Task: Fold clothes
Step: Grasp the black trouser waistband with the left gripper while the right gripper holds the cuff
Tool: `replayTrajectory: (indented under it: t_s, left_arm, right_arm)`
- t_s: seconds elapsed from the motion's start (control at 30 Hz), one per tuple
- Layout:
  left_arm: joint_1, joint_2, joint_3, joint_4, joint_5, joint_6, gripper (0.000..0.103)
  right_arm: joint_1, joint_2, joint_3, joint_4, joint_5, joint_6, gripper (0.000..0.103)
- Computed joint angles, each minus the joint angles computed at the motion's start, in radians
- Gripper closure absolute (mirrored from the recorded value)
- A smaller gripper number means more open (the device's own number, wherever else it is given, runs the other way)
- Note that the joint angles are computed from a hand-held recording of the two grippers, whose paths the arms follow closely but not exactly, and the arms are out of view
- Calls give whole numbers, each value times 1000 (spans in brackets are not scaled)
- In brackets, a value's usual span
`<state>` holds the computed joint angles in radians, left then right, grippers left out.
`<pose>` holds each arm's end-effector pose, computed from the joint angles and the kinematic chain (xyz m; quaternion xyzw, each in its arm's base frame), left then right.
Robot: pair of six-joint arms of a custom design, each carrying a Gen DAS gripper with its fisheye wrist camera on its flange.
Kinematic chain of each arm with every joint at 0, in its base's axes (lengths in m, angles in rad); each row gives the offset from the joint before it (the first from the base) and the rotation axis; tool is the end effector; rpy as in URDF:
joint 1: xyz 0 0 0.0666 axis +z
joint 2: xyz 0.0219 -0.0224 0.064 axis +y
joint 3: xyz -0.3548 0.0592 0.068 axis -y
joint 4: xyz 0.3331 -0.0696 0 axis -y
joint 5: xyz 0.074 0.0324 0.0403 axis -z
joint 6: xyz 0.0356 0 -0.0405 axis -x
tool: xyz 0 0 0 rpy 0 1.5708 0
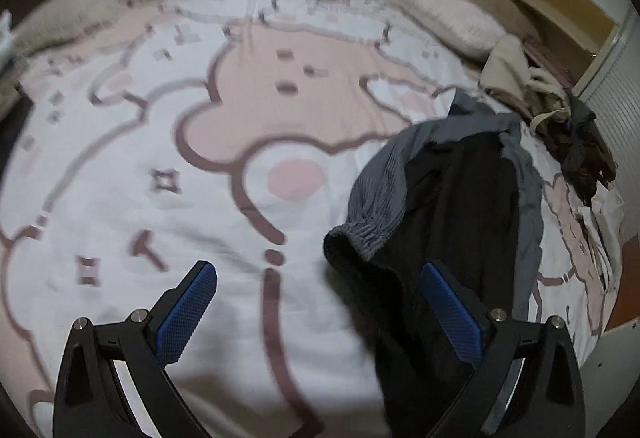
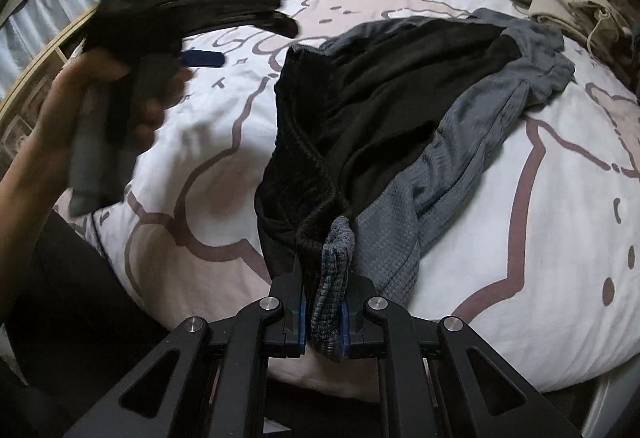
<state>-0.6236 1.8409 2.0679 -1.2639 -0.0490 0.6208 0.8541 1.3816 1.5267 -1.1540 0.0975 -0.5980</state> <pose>0.4572 -0.3272 0.4349 -0.0051 0.9643 -0.1345 0.2281 0.2720 0.3064 0.4473 -0.1091 0.9535 0.1489 0.2382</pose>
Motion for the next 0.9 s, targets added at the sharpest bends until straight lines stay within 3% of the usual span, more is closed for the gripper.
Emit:
replayTrajectory:
  t_s: [0.1,0.2,0.27,0.33,0.4,0.57,0.73,0.8,0.9]
  left_arm:
    - [25,49,19,26,139,47,3]
    - [30,92,71,9,162,58,7]
    - [33,115,116,-13,160,35,33]
    - [47,132,145,-20,224,14,71]
    - [58,129,143,-2,284,5,84]
    - [71,48,50,113,292,14,88]
    - [92,-118,-110,267,218,69,89]
    - [102,-187,-150,321,170,51,89]
    - [101,-219,-94,316,41,-32,89]
  right_arm:
    - [-3,-3,-7,-2,-10,2,91]
    - [-4,-4,-10,-6,-13,3,91]
    - [-4,-4,-10,-10,-16,0,91]
    - [-3,-2,-4,-18,-14,-2,91]
    - [1,3,9,-34,3,-4,91]
    - [19,15,66,-94,118,6,91]
    - [2,12,156,-145,293,35,91]
    - [-6,35,229,-155,396,87,91]
    - [-11,126,398,-151,596,250,91]
